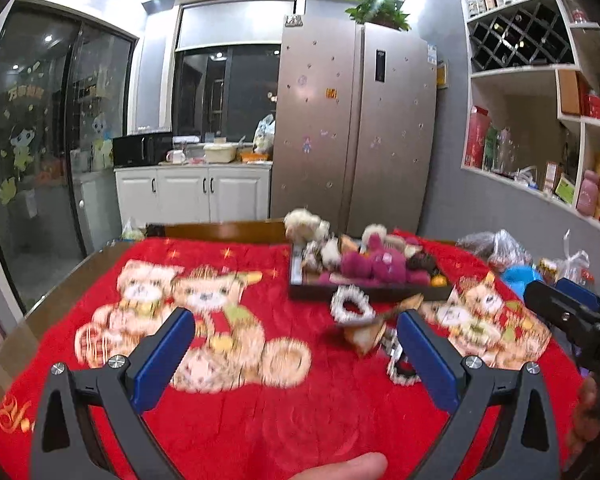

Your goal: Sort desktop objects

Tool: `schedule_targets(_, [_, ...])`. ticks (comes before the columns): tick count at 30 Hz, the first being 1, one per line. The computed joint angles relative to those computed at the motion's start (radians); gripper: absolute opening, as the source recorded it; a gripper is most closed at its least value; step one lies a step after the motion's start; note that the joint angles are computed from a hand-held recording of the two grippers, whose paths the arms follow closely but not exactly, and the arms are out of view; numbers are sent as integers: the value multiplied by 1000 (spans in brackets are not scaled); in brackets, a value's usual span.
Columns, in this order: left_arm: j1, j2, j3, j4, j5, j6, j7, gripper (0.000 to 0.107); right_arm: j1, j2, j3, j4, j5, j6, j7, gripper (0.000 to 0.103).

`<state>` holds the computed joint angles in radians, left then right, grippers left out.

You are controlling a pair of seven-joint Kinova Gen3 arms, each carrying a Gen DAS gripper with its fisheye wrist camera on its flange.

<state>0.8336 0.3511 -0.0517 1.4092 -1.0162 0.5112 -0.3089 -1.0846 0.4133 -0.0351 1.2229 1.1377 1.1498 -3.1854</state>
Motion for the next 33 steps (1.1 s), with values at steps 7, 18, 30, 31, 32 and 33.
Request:
schedule_targets(7, [17,31,-9,75,-54,-13,89,103,-65,112,19,21,32,80,-53,103])
schedule_targets(18, [26,47,-39,144,-54,-89,112,103,-30,166,41,-25,-141,106,-56,103])
schedule_targets(30, [37,53,-74,134,43,-104,43,103,-13,195,68,-91,-243,90,70,103])
schedule_targets(31, [44,54,-80,133,39,-100,48,103,-11,193,70,-88,-248,86,69,103])
schedule_targets(32, [44,53,-81,135,38,-104,48,103,-6,187,70,-80,-256,77,64,103])
schedule_targets(33, [42,51,-80,137,40,-107,45,103,-3,183,70,-74,-261,69,59,103])
